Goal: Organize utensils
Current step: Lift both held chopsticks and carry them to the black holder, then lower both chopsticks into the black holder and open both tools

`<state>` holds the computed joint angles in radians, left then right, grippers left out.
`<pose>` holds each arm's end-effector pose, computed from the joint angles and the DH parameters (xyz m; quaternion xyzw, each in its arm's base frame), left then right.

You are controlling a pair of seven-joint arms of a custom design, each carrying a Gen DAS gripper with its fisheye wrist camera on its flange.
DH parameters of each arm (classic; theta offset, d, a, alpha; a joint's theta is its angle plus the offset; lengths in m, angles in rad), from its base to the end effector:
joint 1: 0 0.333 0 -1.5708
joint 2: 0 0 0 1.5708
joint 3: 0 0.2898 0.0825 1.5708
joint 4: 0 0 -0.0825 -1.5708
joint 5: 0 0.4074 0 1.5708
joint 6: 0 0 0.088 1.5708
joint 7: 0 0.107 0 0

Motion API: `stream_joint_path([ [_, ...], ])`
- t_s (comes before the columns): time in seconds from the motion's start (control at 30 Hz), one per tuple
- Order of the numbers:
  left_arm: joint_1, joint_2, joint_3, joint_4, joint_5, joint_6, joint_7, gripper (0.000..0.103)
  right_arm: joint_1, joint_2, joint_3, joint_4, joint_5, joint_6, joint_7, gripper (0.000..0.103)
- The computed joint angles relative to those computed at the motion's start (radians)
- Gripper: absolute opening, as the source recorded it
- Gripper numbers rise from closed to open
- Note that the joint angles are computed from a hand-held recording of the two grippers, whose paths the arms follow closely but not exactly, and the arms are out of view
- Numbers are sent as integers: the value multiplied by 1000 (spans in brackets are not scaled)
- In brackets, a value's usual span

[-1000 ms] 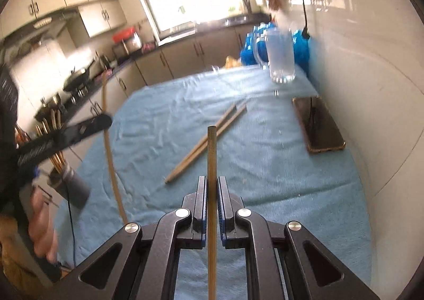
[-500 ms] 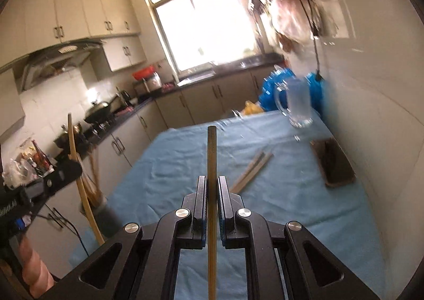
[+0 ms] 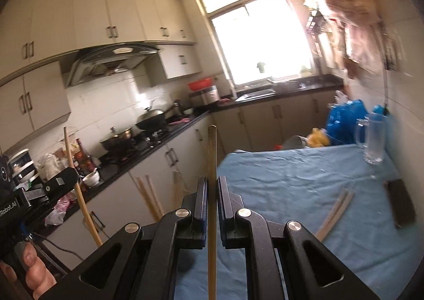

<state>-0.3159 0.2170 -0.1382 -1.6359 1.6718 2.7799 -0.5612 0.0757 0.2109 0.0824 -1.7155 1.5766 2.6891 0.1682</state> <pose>0.5967 -0.3317 0.5258 -0.6340 0.4640 -0.5293 0.3202 0.6753 0.0709 0.4874 -0.6469 0.4825 -0.1694 0.5657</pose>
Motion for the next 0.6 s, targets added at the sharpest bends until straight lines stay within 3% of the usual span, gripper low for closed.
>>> stream_joint_path([
  [0.07, 11, -26, 10, -38, 6, -32, -30, 6, 13, 32, 12, 41, -7, 2, 11, 8],
  [0.3, 68, 16, 30, -18, -26, -22, -29, 6, 39, 161, 80, 212, -31, 34, 52, 8],
  [0.43, 77, 67, 56, 41, -19, -5, -28, 6, 55, 238, 130, 318, 3, 104, -13, 8],
  [0.6, 73, 164, 89, 153, -20, 7, -7, 6, 91, 373, 193, 498, 112, 255, -201, 8],
])
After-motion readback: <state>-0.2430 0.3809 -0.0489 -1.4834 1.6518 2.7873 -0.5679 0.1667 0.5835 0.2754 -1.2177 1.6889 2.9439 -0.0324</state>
